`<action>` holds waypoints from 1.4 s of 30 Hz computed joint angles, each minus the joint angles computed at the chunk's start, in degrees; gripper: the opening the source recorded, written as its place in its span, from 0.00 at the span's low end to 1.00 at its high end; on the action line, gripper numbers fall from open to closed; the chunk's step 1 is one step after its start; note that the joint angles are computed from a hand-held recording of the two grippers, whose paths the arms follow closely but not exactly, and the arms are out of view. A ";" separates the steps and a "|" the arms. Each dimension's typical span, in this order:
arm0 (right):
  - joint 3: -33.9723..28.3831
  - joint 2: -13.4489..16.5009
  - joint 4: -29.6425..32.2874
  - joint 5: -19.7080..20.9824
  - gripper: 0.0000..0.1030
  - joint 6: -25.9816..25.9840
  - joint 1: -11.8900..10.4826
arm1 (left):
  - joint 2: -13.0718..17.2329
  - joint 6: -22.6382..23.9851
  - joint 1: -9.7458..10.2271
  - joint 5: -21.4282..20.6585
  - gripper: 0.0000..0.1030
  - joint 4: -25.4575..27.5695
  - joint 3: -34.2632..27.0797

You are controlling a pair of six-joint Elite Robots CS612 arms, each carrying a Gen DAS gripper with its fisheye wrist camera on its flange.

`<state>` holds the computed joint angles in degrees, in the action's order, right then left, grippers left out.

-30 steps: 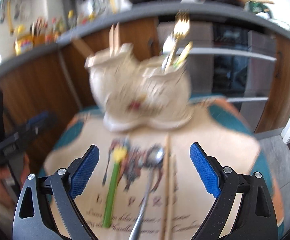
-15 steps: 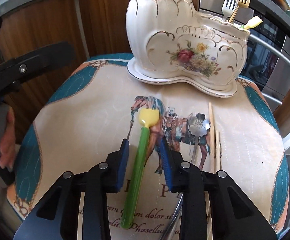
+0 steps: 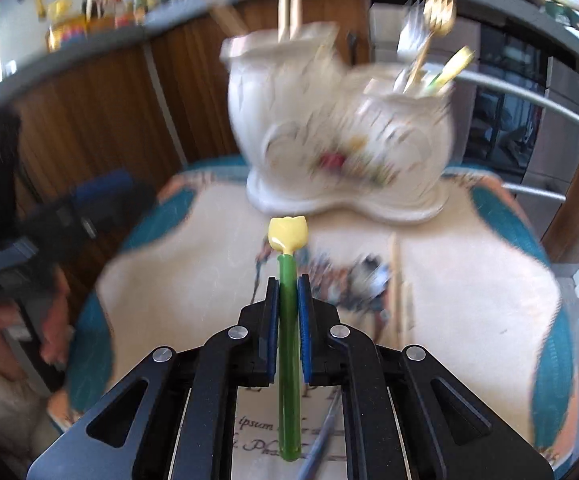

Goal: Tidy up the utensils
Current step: 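Grasp the green-handled yellow spoon with the right tool, then lift the green-handled spoon with the right tool while the left grasps a wooden chopstick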

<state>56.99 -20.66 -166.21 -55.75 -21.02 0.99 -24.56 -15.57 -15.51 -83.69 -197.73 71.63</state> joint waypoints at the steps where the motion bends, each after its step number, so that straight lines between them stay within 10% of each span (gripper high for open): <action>1: 0.25 -0.16 -1.71 1.51 0.10 1.28 -0.57 | -0.14 -0.24 -0.19 0.49 0.94 0.38 0.08; 13: 0.39 0.23 -16.05 8.30 0.10 14.00 -4.84 | -1.06 0.36 -3.74 -0.22 0.89 14.31 -2.40; 24: 0.76 0.70 -20.34 10.63 0.10 17.74 -6.27 | 2.41 -1.60 -5.94 -2.89 0.18 28.33 -11.80; 42: 1.43 0.44 -20.59 10.86 0.10 17.35 -6.60 | 6.09 -5.97 -5.34 -4.09 0.09 37.63 -19.61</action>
